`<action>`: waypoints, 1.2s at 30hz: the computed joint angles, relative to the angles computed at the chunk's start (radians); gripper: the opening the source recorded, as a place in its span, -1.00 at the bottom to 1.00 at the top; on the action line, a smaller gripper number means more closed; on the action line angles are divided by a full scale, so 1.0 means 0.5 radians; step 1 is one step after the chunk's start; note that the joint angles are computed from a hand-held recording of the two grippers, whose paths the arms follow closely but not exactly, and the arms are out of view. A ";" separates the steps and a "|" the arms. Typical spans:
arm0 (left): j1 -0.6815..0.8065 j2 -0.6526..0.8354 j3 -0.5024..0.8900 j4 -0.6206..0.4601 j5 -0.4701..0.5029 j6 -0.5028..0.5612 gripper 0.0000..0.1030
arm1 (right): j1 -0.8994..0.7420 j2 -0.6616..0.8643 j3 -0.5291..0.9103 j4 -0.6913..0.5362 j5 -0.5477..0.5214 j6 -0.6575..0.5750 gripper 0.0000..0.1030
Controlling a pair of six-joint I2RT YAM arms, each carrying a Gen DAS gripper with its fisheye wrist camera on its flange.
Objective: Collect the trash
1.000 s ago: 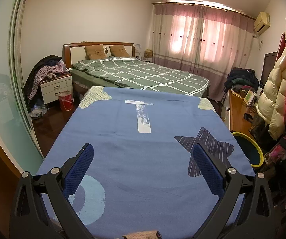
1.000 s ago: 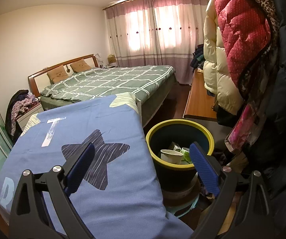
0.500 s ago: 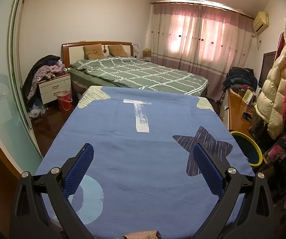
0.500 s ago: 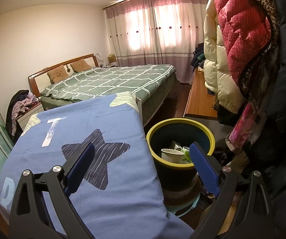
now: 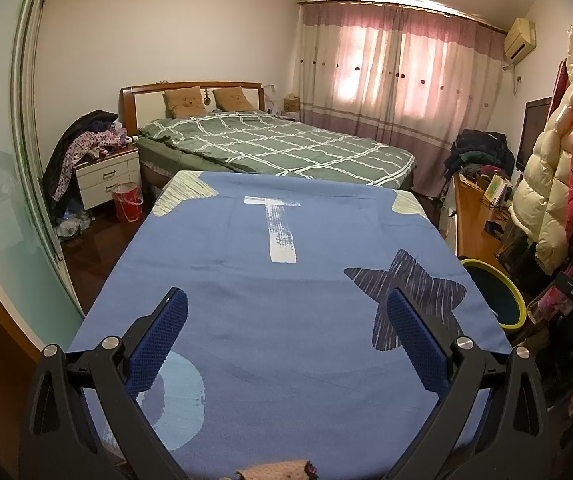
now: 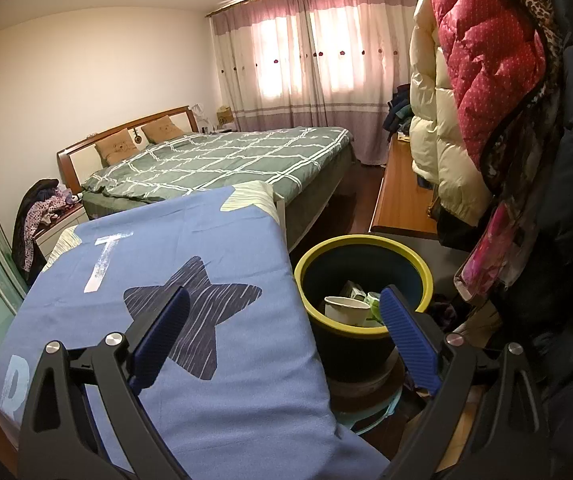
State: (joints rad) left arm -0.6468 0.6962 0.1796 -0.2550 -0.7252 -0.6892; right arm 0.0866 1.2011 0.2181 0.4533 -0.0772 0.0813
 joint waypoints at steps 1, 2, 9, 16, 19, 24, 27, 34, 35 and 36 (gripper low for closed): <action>0.001 -0.002 -0.001 -0.003 -0.001 -0.001 0.90 | -0.003 0.000 0.002 -0.002 -0.002 -0.001 0.77; 0.008 -0.004 -0.004 0.001 0.003 0.006 0.90 | -0.001 0.000 0.002 -0.002 -0.002 -0.001 0.77; 0.014 0.013 -0.005 0.008 0.001 0.003 0.90 | -0.002 0.033 0.004 0.022 -0.006 0.000 0.77; 0.045 0.017 -0.017 0.048 0.039 0.035 0.90 | 0.001 0.035 0.005 0.020 -0.004 0.004 0.77; 0.051 0.028 -0.021 0.068 0.047 0.044 0.90 | -0.001 0.036 0.007 0.016 -0.005 0.002 0.77; 0.053 0.026 -0.024 0.070 0.044 0.049 0.90 | 0.000 0.046 0.007 0.025 -0.007 0.003 0.77; 0.064 0.034 -0.032 0.095 0.052 0.066 0.90 | 0.007 0.047 0.005 0.025 0.000 0.006 0.77; 0.066 0.042 -0.035 0.105 0.055 0.068 0.91 | 0.009 0.073 0.005 0.045 0.002 0.007 0.77; 0.056 0.047 -0.033 0.103 0.047 0.060 0.90 | 0.011 0.074 0.004 0.044 0.002 0.008 0.77; 0.058 0.049 -0.034 0.105 0.048 0.062 0.90 | 0.012 0.073 0.002 0.044 0.001 0.010 0.77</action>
State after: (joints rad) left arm -0.6180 0.7206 0.1626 -0.2024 -0.7014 -0.6583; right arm 0.0925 1.2376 0.2193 0.4756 -0.0765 0.0862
